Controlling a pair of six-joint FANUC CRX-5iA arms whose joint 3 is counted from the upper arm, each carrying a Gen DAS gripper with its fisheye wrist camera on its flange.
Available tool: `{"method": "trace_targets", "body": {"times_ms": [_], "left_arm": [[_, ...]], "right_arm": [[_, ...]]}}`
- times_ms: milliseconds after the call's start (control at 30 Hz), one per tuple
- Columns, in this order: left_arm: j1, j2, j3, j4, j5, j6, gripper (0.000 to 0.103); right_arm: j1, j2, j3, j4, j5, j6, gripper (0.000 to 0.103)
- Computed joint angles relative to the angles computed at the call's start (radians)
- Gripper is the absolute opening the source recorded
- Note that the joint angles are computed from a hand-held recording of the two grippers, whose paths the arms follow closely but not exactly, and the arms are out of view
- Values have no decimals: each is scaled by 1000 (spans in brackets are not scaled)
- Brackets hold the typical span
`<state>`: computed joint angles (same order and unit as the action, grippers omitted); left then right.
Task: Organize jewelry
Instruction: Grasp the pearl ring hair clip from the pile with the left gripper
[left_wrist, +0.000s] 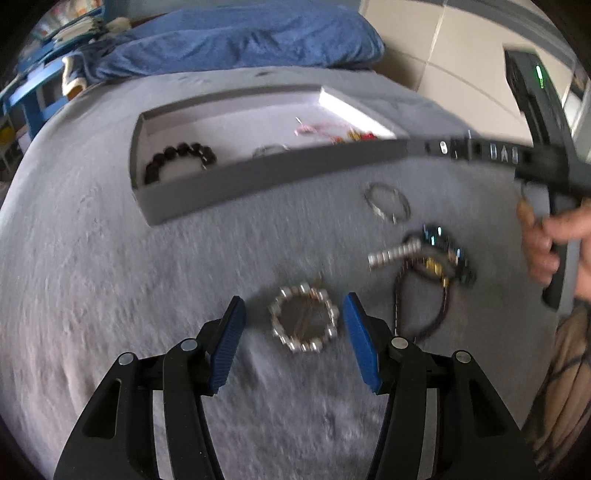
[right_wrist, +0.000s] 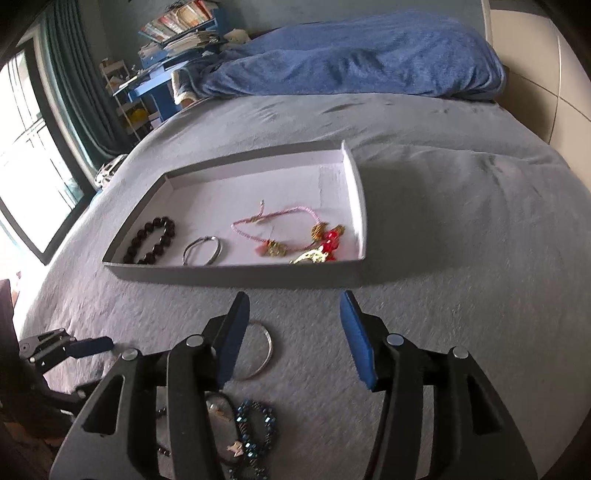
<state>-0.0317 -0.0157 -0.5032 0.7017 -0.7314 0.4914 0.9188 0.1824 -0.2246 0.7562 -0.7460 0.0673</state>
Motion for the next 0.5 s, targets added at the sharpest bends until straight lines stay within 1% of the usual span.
{"method": "trace_targets", "body": {"times_ms": [67,167,267,367,400,500], "left_arm": [[-9,-8,-10,-13,24,-13,57],[-3,-1,-10,2,17,-18,55],[-6,-7,-29,19,34,-44,54],[-10,-21,-53,49,52,-79,48],[-10,-27,-61,60,54,-91,44],[-10,-43,-88,103,67,-140,42]], "right_arm": [[5,-1,0,6,-5,-5,56],[12,-4,-3,8,-12,-20,56],[20,-3,-1,2,-26,-17,56],[26,8,11,-7,-36,-5,56],[29,12,14,-11,-38,-1,56],[38,30,31,-23,-46,30,56]]}}
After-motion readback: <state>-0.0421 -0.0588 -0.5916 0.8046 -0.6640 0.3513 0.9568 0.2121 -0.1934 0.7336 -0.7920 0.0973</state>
